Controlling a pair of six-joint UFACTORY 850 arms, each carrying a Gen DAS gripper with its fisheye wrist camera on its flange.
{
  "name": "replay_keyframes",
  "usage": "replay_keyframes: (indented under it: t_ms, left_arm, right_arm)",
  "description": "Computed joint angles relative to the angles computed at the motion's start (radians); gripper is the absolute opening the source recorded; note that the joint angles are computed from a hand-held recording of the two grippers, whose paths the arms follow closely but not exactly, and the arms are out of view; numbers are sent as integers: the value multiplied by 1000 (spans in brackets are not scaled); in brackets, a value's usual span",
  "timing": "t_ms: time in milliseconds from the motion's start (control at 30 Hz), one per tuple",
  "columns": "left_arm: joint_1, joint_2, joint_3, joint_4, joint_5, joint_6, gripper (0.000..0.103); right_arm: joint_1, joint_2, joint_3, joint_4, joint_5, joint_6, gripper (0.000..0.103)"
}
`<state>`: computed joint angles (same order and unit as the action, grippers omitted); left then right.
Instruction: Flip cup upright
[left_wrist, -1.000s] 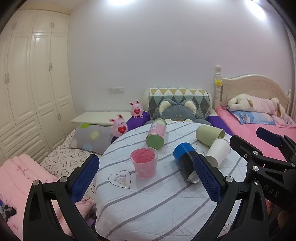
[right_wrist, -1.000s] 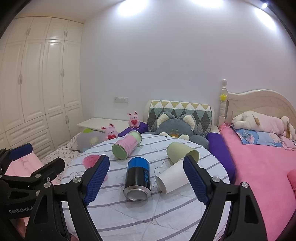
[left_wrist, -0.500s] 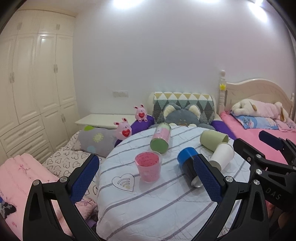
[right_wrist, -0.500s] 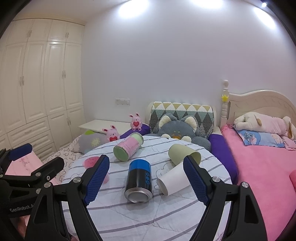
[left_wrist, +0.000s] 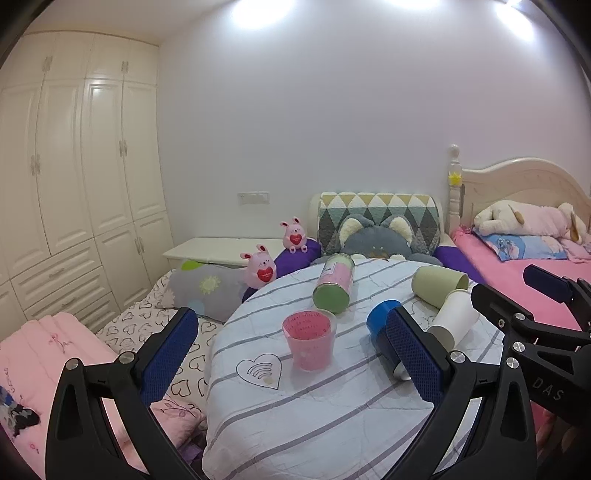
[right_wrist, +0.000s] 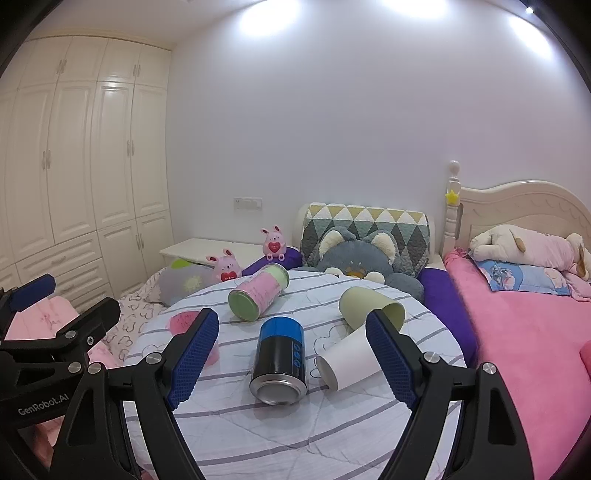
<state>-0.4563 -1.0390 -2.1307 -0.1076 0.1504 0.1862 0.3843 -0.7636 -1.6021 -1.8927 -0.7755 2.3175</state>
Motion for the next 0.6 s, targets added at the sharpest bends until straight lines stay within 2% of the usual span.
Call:
replay_keyframes:
  t_ms: [167, 300, 400, 600]
  left_arm:
    - [0, -3, -2, -25, -1, 31, 103]
    - [-4, -12, -12, -135, -3, 149, 103]
    - [-1, -16, -20, -83, -16, 89, 103]
    - [-2, -19, -24, -90, -15, 103, 103]
  right_arm:
    - [-1, -1, -2, 5, 3, -4, 83]
    - [-2, -4, -6, 15, 7, -11, 83]
    - [-2, -7, -10, 21, 8, -17, 83]
    - [-4, -7, -12, 28, 13, -19, 83]
